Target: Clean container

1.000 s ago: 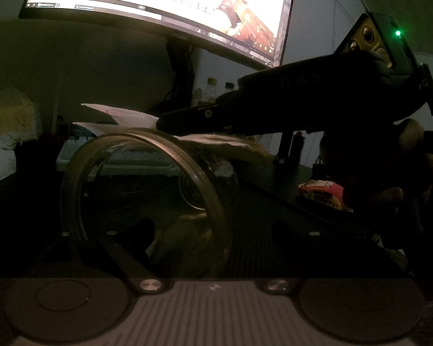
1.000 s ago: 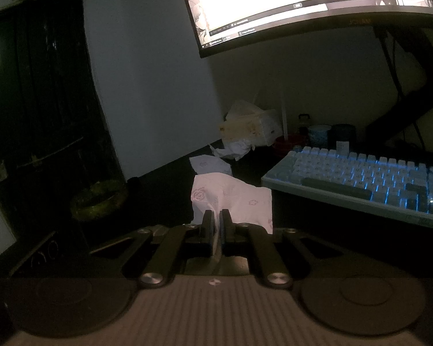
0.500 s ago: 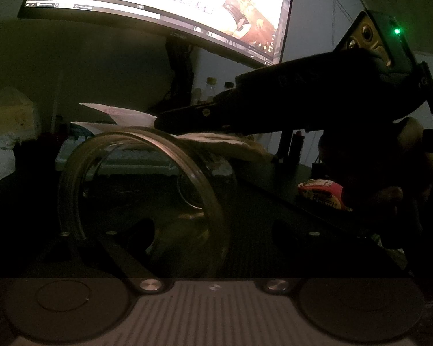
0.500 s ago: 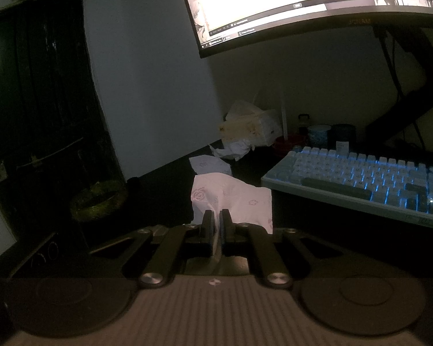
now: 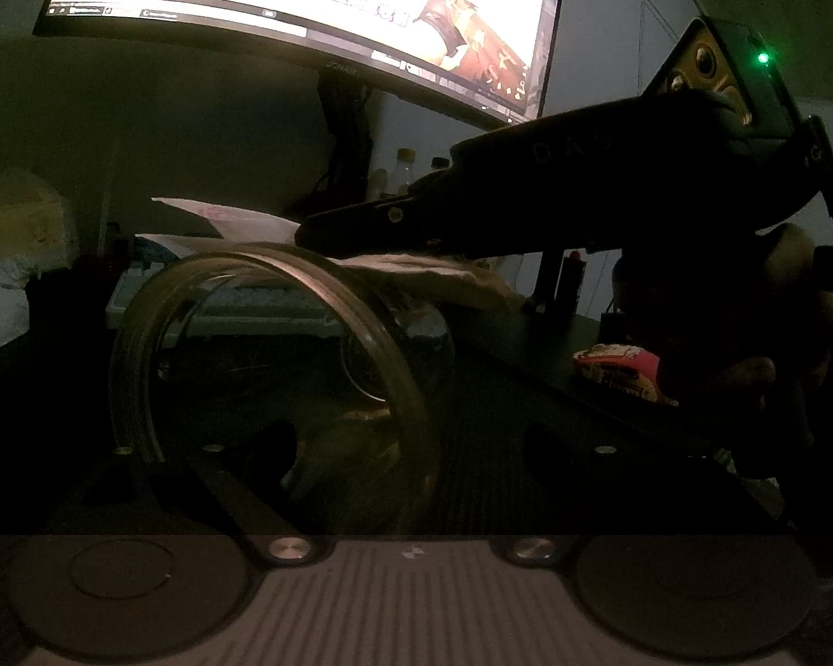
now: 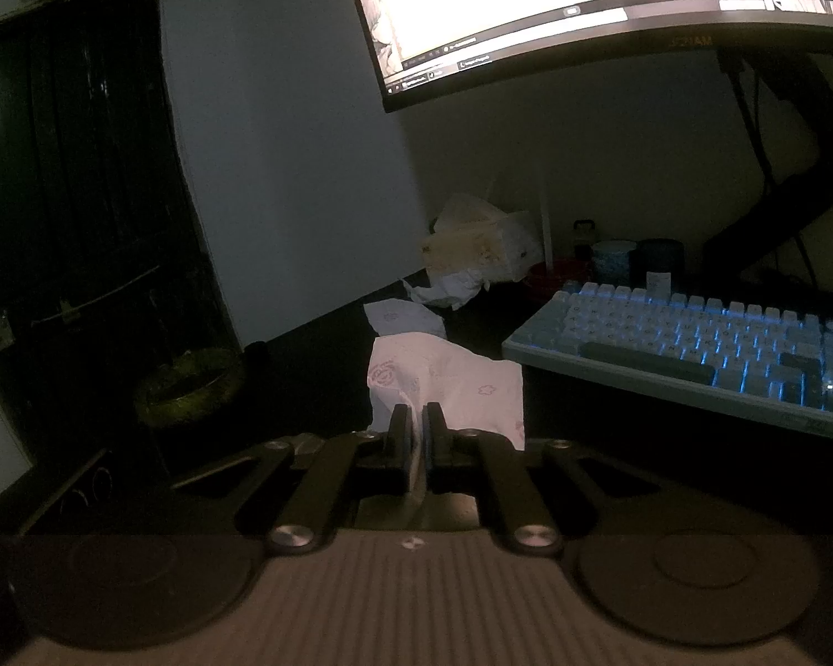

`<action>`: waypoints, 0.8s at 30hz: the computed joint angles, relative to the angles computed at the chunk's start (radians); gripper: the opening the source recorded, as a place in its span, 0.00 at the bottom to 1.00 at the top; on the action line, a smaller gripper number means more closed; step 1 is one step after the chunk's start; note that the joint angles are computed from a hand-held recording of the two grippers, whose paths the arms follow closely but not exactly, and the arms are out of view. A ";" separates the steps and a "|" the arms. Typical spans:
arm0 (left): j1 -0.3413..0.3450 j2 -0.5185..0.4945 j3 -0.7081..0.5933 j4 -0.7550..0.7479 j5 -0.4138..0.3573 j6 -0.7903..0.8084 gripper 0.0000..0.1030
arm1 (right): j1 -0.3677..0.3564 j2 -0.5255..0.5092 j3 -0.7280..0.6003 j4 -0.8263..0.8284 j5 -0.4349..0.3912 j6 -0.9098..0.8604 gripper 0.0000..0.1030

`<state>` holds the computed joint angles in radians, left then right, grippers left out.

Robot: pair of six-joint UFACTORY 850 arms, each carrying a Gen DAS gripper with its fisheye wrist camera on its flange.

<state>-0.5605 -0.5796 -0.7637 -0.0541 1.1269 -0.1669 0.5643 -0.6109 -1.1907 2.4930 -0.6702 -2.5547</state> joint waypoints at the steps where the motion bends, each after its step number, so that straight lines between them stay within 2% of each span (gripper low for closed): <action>1: 0.000 0.000 0.000 0.000 0.000 0.000 0.86 | -0.001 0.000 0.000 -0.002 0.000 0.001 0.06; 24: -0.003 0.002 -0.001 -0.002 -0.005 0.000 0.87 | 0.002 0.000 -0.003 0.007 0.006 -0.004 0.06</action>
